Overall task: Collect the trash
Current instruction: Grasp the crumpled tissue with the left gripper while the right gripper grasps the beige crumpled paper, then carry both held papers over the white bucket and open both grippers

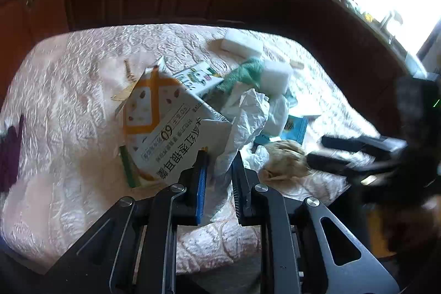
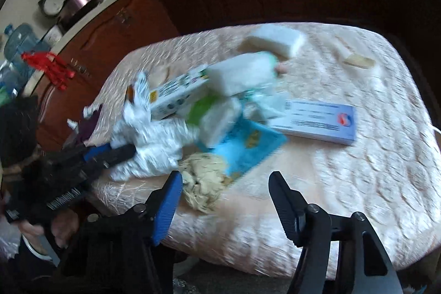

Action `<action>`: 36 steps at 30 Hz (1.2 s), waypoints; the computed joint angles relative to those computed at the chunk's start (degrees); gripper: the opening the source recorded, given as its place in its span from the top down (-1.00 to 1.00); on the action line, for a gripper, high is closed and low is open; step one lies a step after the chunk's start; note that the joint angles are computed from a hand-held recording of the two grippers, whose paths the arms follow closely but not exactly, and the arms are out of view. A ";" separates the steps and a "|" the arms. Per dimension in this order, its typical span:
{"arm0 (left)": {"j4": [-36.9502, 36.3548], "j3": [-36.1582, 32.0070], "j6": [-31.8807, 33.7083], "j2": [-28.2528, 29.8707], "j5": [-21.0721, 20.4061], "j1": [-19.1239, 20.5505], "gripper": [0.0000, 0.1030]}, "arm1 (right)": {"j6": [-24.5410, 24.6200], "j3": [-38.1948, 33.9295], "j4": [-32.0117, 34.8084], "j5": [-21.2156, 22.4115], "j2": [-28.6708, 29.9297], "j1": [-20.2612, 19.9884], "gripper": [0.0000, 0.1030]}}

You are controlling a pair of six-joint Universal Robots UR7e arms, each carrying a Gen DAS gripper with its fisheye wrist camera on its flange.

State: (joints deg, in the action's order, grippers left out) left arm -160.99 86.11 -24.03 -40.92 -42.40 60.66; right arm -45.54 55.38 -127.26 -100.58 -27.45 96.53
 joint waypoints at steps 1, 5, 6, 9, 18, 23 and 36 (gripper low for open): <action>-1.04 0.75 -0.44 -0.78 -1.35 0.02 0.73 | -0.66 -0.10 0.36 -0.12 0.53 0.20 -0.23; -3.89 1.66 -0.22 -2.16 -4.64 -0.14 0.75 | -1.57 -1.13 1.64 -2.14 2.78 0.74 0.36; -4.74 1.62 0.13 -2.23 -5.46 -0.21 0.75 | -1.22 -1.21 1.78 -1.72 2.91 0.55 0.44; -7.11 1.74 0.43 -2.87 -8.57 -0.31 0.75 | -1.18 0.24 0.49 1.48 1.43 -0.15 0.57; -4.59 -3.61 1.38 -0.62 -7.32 -1.78 0.80 | 0.10 0.91 -2.94 6.93 -2.97 -1.45 0.66; -1.16 -9.27 3.80 2.02 -7.33 -2.94 0.81 | 1.46 -1.54 -3.08 7.70 -3.05 -2.03 0.66; 16.57 -41.56 11.45 19.77 -12.93 -3.52 0.81 | 5.05 -8.24 -7.00 6.46 -3.72 -5.94 0.66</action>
State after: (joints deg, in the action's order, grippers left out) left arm -144.42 44.56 -12.58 -21.16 -55.34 57.14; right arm -40.49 47.14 -134.26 -94.12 -31.17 90.59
